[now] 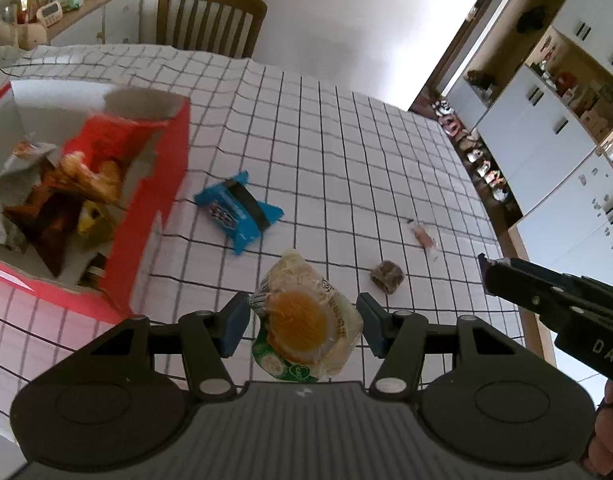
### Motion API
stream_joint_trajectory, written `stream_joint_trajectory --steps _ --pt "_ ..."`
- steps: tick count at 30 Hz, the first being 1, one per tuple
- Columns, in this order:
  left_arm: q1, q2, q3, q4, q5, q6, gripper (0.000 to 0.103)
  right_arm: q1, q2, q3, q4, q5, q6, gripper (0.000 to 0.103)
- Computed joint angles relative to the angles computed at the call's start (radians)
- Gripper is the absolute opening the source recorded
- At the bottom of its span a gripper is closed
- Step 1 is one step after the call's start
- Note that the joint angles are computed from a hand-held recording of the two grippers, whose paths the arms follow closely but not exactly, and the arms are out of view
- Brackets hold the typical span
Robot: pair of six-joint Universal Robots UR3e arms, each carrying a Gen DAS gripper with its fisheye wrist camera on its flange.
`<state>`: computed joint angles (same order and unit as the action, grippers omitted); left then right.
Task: Organize snacks
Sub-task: 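Carry the cake and purple candy into the red box and open both grippers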
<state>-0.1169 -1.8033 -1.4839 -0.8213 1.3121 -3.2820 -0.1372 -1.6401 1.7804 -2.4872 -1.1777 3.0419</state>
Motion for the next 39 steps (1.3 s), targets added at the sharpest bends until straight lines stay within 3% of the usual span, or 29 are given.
stream_joint_trajectory --steps 9,22,32,39 --pt "0.134 0.112 -0.047 -0.041 -0.077 0.089 0.058 0.155 0.075 -0.140 -0.016 -0.067 0.067 0.027" --pt "0.381 0.172 -0.018 -0.134 -0.176 0.275 0.058 0.416 0.325 -0.466 -0.019 -0.222 0.161 0.027" --pt "0.544 0.069 0.124 -0.187 -0.193 0.405 0.058 0.558 0.593 -0.835 0.087 -0.323 0.228 0.027" --pt "0.576 -0.075 0.245 -0.167 -0.118 0.457 0.058 0.624 0.811 -1.160 0.231 -0.366 0.255 0.027"
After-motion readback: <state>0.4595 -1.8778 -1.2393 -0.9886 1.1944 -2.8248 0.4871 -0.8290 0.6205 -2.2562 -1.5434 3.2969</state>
